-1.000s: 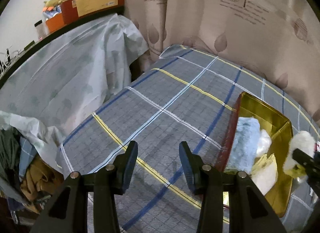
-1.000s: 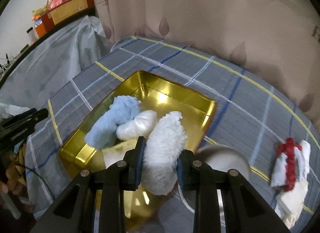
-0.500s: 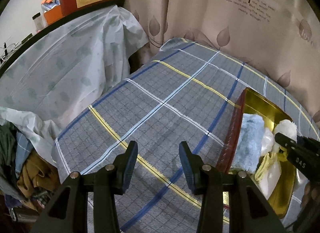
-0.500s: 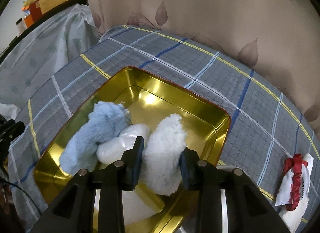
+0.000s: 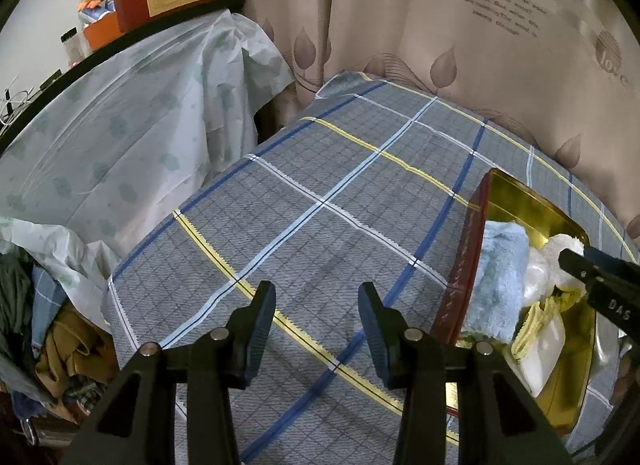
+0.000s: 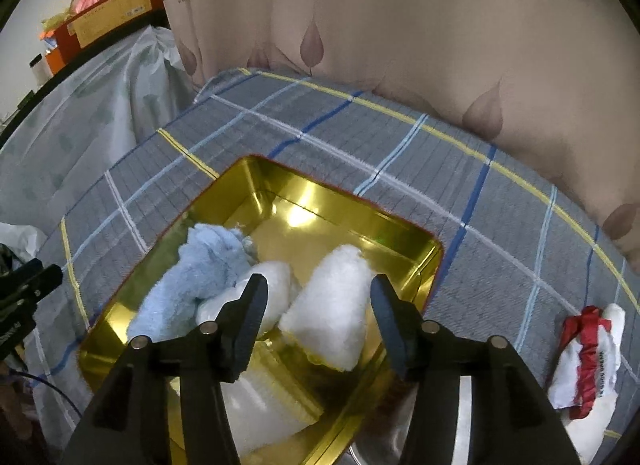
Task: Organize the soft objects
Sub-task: 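Release the white fluffy cloth into the gold tray with the right tool, then grasp the cream cloth with the right tool while the left tool moves to the red-white socks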
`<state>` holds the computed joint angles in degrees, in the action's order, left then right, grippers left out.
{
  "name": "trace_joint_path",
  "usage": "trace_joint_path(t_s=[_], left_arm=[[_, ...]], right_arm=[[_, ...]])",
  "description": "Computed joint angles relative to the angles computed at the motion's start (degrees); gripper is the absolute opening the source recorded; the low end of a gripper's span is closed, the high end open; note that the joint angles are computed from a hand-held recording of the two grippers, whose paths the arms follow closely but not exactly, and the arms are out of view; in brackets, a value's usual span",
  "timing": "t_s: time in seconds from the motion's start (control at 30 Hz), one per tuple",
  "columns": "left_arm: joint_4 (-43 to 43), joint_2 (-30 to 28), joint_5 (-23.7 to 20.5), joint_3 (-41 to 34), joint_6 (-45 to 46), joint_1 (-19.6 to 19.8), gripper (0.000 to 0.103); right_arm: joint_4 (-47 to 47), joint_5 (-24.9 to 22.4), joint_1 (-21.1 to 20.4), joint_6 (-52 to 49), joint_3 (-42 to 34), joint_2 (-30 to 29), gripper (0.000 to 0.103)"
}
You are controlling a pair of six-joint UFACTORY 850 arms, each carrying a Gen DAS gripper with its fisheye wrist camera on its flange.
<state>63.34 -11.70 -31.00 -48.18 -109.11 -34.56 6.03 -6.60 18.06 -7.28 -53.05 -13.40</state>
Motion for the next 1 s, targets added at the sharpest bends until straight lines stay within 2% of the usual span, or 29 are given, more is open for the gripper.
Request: trace_joint_path(t_s=[0.1, 0.23, 0.33, 0.43, 0.53, 0.67, 0.8, 1.0], left_arm=[[0.3, 0.1, -0.2, 0.0, -0.1, -0.2, 0.044], [0.5, -0.1, -0.5, -0.2, -0.2, -0.5, 0.044], [0.3, -0.2, -1.0, -0.4, 0.3, -0.8, 0.044], [-0.1, -0.5, -1.0, -0.7, 1.1, -1.0, 0.044], [-0.6, -0.8, -1.5, -1.1, 1.9, -1.5, 0.044], [-0.4, -1.2, -2.7, -1.5, 2.1, -2.4, 0.044], [-0.5, -1.3, -2.5, -1.7, 2.6, -2.8, 0.044], [-1.1, -2.1, -3.3, -2.6, 4.4, -3.8, 0.044]], right_arm=[[-0.8, 0.0, 0.1, 0.4, 0.8, 1.8, 0.053], [13.3, -1.2, -0.4, -13.9, 3.3, 5.3, 0.053], [14.3, -2.6, -1.1, -15.8, 6.0, 9.0, 0.053], [21.0, -4.9, -2.9, -22.2, 9.0, 13.5, 0.054], [23.1, -7.0, -5.4, -24.7, 12.1, 18.7, 0.055], [21.6, -9.6, -10.3, -25.1, 16.1, 25.6, 0.057], [18.0, -11.6, -17.6, -24.9, 19.1, 31.1, 0.061], [12.1, -12.7, -29.2, -23.4, 21.0, 32.4, 0.062]])
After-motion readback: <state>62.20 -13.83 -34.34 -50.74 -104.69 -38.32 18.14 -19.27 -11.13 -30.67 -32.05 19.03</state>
